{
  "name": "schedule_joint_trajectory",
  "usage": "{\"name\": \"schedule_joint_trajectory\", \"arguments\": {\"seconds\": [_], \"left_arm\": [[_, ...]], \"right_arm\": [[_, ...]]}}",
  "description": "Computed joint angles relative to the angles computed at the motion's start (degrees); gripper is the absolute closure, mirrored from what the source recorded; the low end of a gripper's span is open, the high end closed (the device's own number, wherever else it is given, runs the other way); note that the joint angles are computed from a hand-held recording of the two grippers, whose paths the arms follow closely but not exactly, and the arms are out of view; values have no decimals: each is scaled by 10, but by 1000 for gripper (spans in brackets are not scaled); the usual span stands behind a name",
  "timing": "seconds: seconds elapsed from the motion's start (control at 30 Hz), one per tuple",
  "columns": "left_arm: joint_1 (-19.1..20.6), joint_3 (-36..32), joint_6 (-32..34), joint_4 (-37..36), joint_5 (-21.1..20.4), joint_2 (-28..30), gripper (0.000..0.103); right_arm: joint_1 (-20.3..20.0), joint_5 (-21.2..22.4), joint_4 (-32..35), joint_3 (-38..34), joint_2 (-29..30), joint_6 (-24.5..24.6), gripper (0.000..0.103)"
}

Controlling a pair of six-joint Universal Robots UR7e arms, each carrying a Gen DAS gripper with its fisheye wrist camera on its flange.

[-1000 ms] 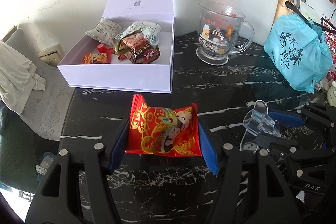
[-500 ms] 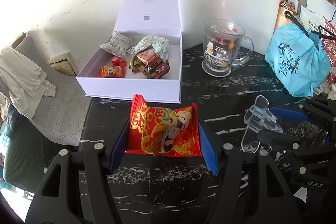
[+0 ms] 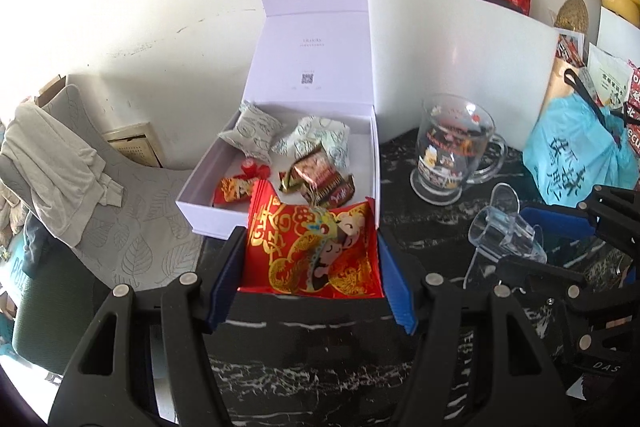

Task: Organize objects
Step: 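Lift the red packet and clear stand and carry them over the box, then lower the red packet with the left tool while the right tool lowers the clear stand into the box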

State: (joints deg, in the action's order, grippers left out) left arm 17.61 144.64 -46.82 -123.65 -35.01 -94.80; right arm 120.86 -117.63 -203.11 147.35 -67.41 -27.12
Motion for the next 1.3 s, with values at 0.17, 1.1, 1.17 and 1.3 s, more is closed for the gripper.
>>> {"name": "schedule_joint_trajectory", "arguments": {"seconds": [0.17,1.1,1.17,1.3], "left_arm": [[22,-16,54,-49,18,16,41],[191,-145,392,-377,37,179,41],[200,-157,409,-382,39,190,41],[223,-182,433,-404,47,218,41]], "right_arm": [[4,6,22,-32,2,-15,64],[-20,26,52,-218,88,-59,64],[-27,30,55,-235,102,-60,64],[-41,49,58,-264,121,-53,64]]}}
